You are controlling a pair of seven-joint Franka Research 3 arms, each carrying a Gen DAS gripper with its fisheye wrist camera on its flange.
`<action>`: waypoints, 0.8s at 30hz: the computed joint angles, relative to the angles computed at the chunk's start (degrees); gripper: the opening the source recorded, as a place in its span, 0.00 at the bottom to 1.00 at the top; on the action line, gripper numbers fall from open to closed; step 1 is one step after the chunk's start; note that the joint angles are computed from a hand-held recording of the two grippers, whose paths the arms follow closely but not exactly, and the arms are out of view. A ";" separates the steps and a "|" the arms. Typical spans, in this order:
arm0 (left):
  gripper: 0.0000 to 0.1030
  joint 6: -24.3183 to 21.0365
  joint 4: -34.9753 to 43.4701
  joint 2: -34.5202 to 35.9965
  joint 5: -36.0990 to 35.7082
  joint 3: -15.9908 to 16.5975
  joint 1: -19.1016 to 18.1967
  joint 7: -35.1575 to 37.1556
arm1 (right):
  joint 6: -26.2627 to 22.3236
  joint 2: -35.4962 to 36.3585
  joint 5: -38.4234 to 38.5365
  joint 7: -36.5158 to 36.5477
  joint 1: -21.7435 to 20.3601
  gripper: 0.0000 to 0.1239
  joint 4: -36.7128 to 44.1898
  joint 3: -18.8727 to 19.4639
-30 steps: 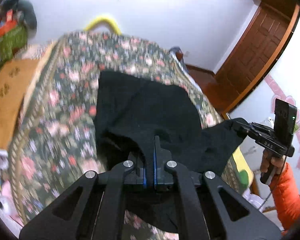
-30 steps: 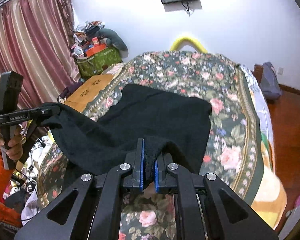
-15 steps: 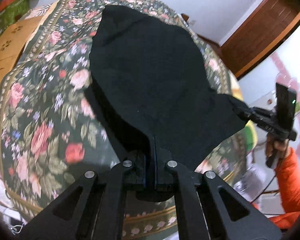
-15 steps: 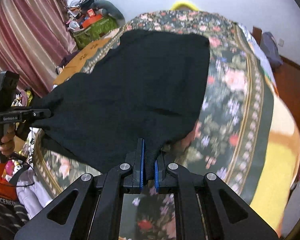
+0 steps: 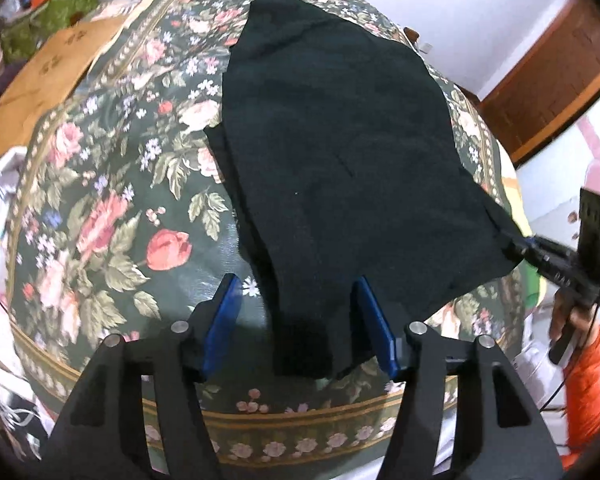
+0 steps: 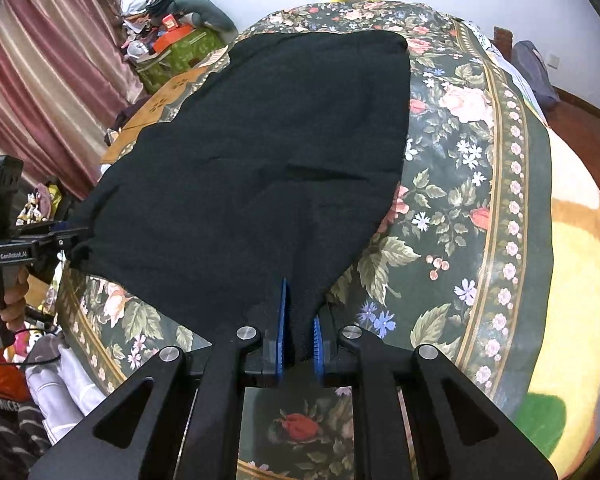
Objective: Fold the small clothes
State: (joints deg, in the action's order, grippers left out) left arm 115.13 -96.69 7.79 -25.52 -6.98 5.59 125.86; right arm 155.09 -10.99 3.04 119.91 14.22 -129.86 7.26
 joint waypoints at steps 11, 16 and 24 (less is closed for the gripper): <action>0.12 -5.71 3.74 2.66 -3.38 -0.82 0.38 2.47 | 0.63 0.18 0.22 0.70 0.17 0.11 -0.50 -0.04; 0.11 -4.09 4.09 1.80 -4.98 -1.08 0.75 5.25 | 1.87 -0.63 -1.93 0.23 -0.08 0.07 -0.77 0.47; 0.11 -5.38 11.42 3.64 -10.14 -1.94 1.34 6.50 | 4.43 -0.17 -4.35 0.59 -1.17 0.05 1.55 0.91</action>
State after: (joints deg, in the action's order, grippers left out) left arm 109.76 -85.27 11.44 -35.66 -8.92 6.93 132.36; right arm 159.52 -11.16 -1.31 120.50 13.05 -128.32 8.17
